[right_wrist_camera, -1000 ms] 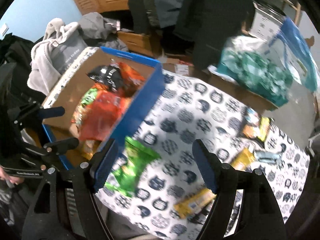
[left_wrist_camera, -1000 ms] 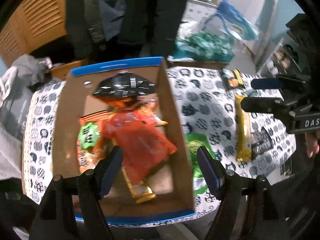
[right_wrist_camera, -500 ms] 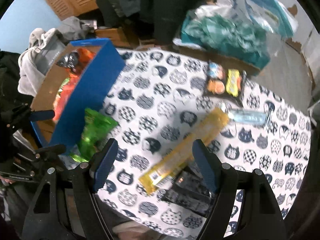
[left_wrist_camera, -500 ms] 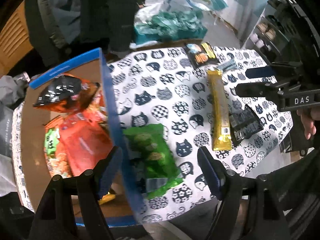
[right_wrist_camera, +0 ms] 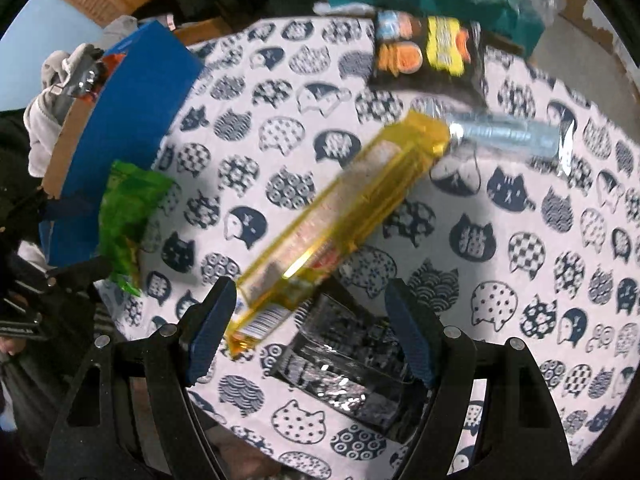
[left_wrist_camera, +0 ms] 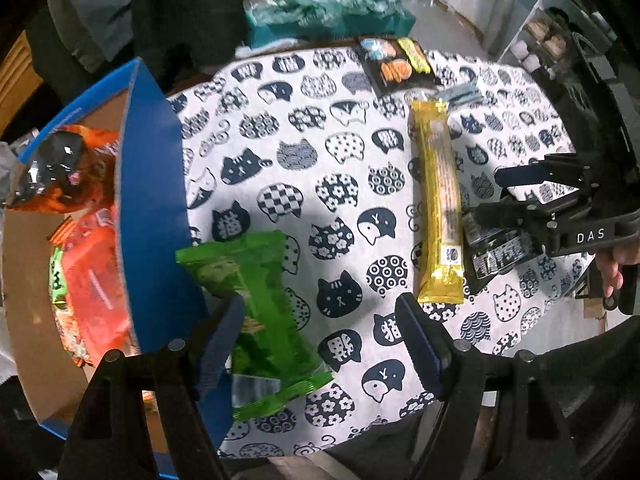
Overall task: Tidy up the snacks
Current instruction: 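Move both tools back to the snacks left on the table, then grasp the black packet with the right tool while the left tool grasps another green bag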
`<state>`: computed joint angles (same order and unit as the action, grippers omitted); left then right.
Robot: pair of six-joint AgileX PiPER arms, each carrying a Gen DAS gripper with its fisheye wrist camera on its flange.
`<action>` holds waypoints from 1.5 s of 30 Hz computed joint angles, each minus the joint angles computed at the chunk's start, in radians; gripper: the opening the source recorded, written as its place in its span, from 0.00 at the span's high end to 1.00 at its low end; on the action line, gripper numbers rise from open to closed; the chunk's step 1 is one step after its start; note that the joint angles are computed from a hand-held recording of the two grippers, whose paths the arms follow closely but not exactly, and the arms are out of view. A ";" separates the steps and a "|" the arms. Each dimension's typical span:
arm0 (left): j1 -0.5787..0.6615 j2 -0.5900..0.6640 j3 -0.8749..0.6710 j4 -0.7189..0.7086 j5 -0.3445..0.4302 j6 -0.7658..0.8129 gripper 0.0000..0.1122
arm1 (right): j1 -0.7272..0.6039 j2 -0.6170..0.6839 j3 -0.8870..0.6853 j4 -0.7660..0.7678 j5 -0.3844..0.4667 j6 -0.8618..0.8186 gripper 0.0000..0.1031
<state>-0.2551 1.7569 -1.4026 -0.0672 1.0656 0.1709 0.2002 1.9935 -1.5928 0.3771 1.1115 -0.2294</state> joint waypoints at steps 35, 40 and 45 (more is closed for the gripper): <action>-0.053 0.024 0.017 0.039 -0.036 -0.073 0.22 | 0.094 -0.135 0.304 -0.239 -0.126 0.120 0.42; -0.061 -0.002 0.024 0.067 -0.028 -0.113 0.22 | 0.068 -0.155 0.310 -0.208 -0.116 0.100 0.42; -0.053 0.013 0.022 0.098 -0.008 -0.160 0.22 | 0.062 -0.134 0.289 -0.205 -0.105 0.091 0.42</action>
